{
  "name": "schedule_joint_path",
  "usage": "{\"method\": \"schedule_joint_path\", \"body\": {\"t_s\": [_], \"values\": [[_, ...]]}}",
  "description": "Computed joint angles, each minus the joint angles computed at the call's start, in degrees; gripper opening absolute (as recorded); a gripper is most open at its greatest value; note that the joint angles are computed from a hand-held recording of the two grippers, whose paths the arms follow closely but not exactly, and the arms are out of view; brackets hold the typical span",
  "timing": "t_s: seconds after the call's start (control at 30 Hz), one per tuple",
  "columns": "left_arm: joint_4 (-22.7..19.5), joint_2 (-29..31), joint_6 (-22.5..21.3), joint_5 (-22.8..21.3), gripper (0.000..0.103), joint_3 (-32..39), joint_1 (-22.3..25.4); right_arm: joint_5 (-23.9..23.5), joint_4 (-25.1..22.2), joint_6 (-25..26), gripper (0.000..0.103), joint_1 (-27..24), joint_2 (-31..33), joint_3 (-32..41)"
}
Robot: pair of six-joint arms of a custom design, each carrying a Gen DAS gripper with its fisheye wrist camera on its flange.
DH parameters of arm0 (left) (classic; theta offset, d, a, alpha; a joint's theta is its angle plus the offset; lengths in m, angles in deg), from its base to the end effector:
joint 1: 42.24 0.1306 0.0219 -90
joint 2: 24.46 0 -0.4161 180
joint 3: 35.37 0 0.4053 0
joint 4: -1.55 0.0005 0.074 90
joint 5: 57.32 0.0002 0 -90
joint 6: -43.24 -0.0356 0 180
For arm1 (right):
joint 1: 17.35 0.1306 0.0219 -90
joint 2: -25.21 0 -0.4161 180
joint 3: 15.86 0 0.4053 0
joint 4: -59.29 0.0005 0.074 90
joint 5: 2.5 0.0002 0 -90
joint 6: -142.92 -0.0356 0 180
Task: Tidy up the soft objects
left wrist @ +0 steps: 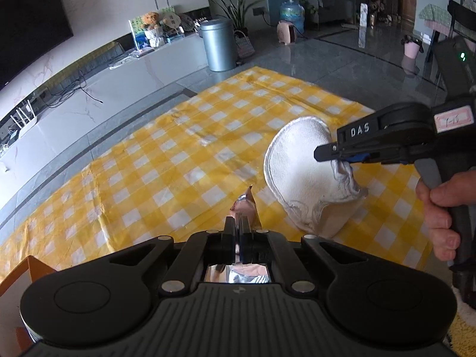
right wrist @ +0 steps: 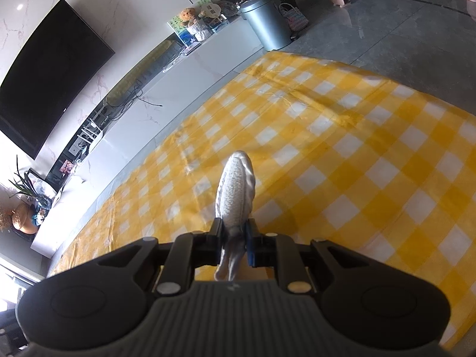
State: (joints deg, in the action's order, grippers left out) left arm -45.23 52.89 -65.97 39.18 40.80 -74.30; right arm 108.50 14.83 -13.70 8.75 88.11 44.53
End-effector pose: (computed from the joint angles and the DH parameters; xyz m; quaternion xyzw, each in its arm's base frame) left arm 0.3443 -0.2210 0.4469 0.4215 0.8314 -0.0927 0.3499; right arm 0.2845 0.1246 0.4047 0.3795 0.8350 0.1440 0.3716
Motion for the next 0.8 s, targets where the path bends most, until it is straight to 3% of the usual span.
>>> {"method": "schedule_joint_path", "body": {"t_s": [0.13, 0.23, 0.37, 0.5, 0.6, 0.7, 0.77, 0.8], "values": [[7.20, -7.19, 3.11, 1.52, 0.000, -3.83, 1.73, -2.67, 2.15, 1.09, 0.012, -0.20, 0.08, 0.00], [9.21, -11.83, 4.71, 2.56, 0.000, -4.45, 4.29, -3.00, 2.81, 1.66, 0.011, 1.00, 0.24, 0.85], [6.82, -14.18, 4.16, 3.18, 0.000, -3.47, 7.52, 0.67, -0.32, 2.19, 0.011, 3.96, 2.11, 3.71], [-0.73, -12.17, 0.75, 3.77, 0.004, -1.62, 7.35, 2.86, -1.45, 0.52, 0.011, 5.33, 2.65, 4.70], [-6.00, -9.85, 1.78, 5.58, 0.005, -0.77, 5.89, 5.57, -2.55, 0.62, 0.011, 6.00, 2.27, 4.96], [-8.65, -7.18, 3.71, 6.93, 0.027, 0.05, 3.26, 5.88, -2.35, -0.08, 0.011, 4.86, 0.86, 3.91], [-11.06, -4.34, 4.28, 6.89, 0.054, 1.34, 1.31, 5.61, -2.30, -0.57, 0.011, 3.67, -0.33, 2.95], [-12.39, -2.77, 4.72, 6.37, 0.058, 2.15, 0.40, 5.56, -2.43, -0.65, 0.011, 3.27, -0.76, 2.61]]}}
